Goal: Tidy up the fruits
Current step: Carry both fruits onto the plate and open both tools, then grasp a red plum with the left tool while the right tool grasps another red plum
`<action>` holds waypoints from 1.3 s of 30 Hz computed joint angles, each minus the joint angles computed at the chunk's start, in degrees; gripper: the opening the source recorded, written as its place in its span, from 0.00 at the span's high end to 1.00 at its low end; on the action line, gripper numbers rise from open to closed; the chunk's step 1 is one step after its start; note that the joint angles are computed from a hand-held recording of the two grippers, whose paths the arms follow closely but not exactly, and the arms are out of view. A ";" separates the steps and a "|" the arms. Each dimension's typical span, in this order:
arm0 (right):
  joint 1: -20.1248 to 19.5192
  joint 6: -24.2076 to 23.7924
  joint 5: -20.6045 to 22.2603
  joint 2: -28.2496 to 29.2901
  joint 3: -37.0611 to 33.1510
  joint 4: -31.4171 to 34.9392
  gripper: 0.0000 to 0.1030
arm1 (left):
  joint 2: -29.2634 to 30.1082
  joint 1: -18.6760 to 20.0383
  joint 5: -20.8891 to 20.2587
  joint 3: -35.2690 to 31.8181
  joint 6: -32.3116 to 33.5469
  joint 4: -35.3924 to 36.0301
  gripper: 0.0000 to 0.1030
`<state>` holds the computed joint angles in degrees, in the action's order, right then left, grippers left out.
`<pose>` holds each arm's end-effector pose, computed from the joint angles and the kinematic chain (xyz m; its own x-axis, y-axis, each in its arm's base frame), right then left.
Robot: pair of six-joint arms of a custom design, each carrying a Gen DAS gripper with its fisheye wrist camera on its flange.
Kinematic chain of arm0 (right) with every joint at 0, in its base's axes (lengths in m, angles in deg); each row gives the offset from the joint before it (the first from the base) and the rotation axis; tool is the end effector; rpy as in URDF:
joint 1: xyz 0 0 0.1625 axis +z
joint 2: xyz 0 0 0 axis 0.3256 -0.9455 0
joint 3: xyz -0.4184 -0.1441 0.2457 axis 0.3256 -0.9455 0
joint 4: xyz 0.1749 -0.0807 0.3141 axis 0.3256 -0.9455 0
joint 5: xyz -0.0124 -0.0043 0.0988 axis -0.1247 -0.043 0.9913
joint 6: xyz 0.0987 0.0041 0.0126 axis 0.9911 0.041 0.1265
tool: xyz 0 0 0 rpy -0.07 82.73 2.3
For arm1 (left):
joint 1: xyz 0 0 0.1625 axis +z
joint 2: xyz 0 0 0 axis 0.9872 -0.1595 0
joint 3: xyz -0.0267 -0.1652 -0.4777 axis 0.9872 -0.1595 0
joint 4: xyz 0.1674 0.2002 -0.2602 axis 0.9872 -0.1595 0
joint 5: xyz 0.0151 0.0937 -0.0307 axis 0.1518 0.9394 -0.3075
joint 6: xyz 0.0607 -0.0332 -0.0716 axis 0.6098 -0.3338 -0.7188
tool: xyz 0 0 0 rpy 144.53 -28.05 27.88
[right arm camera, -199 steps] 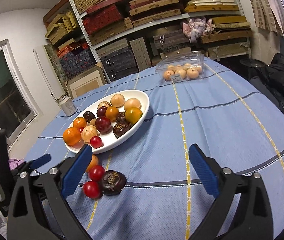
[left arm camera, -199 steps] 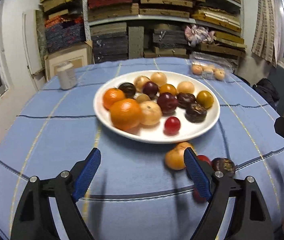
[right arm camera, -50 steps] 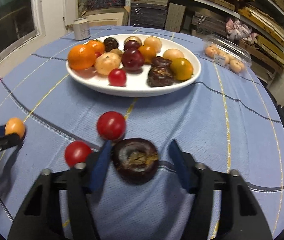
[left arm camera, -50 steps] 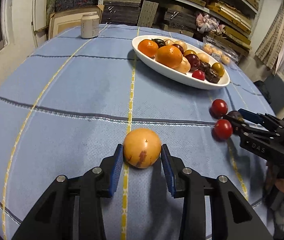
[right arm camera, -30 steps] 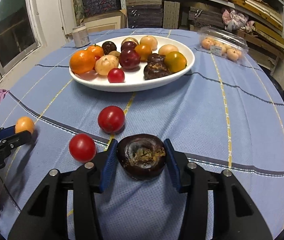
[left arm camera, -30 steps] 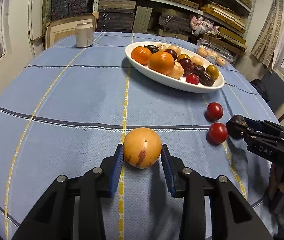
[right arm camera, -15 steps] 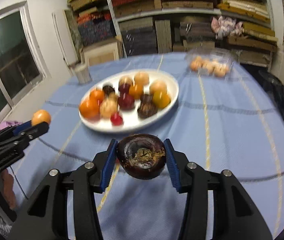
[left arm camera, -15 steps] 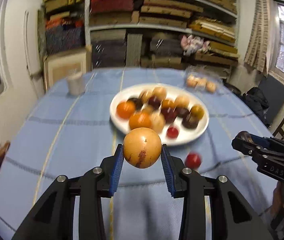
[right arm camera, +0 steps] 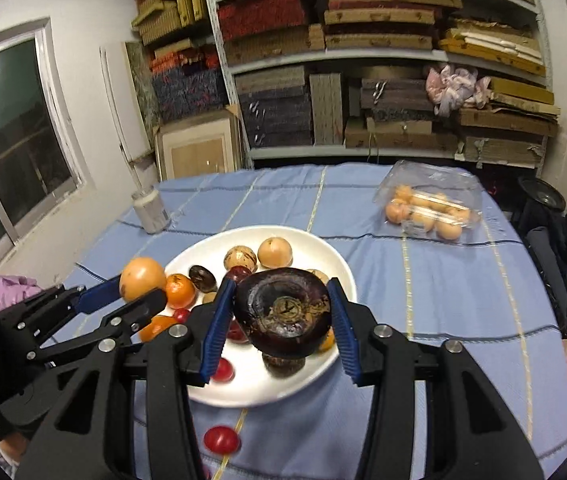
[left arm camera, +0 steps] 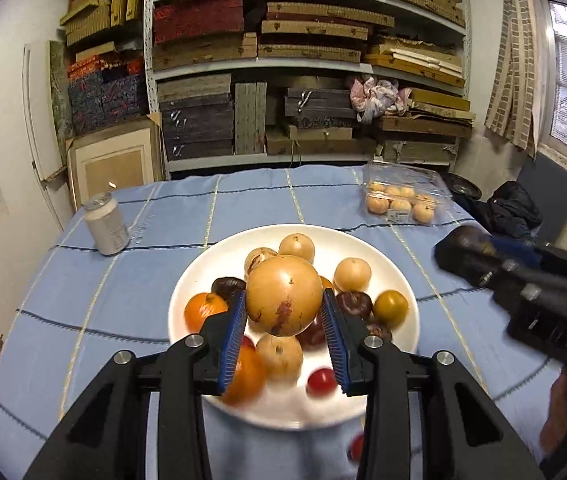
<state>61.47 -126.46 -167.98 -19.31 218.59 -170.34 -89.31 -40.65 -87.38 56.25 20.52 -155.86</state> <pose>0.0405 -0.5169 0.2193 -0.8214 -0.1893 0.5381 -0.5305 0.6001 -0.5987 -0.2843 -0.5167 -0.0264 -0.6785 0.2386 -0.6947 0.6739 0.5785 -0.4595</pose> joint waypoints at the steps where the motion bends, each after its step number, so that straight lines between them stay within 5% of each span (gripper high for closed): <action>1: 0.21 -0.12 -0.75 0.76 -1.42 1.36 0.55 | 0.30 0.77 -0.23 -1.24 0.55 0.76 0.63; 10: -0.21 -0.76 -4.12 6.43 -9.15 7.09 0.55 | 1.60 6.12 -2.13 -6.88 1.47 6.50 0.63; 18: -1.20 0.46 -4.46 7.16 -10.42 9.11 0.51 | 2.75 6.59 -1.36 -7.12 3.82 5.83 0.59; 22: -2.29 0.68 -1.83 5.27 -6.57 6.09 0.45 | 2.58 4.69 0.11 -3.70 3.94 0.74 0.44; 32: -9.61 -0.93 6.71 4.18 9.16 -9.41 0.35 | 2.50 -1.80 0.36 9.51 -3.61 -6.31 0.44; 39: -14.13 -0.53 10.57 4.31 13.59 -12.31 0.34 | 5.93 -5.42 -1.11 15.96 -9.09 -6.96 0.44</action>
<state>47.34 -126.99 -157.41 -14.99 232.19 -182.65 -83.38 -46.07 -88.49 72.21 11.43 -162.81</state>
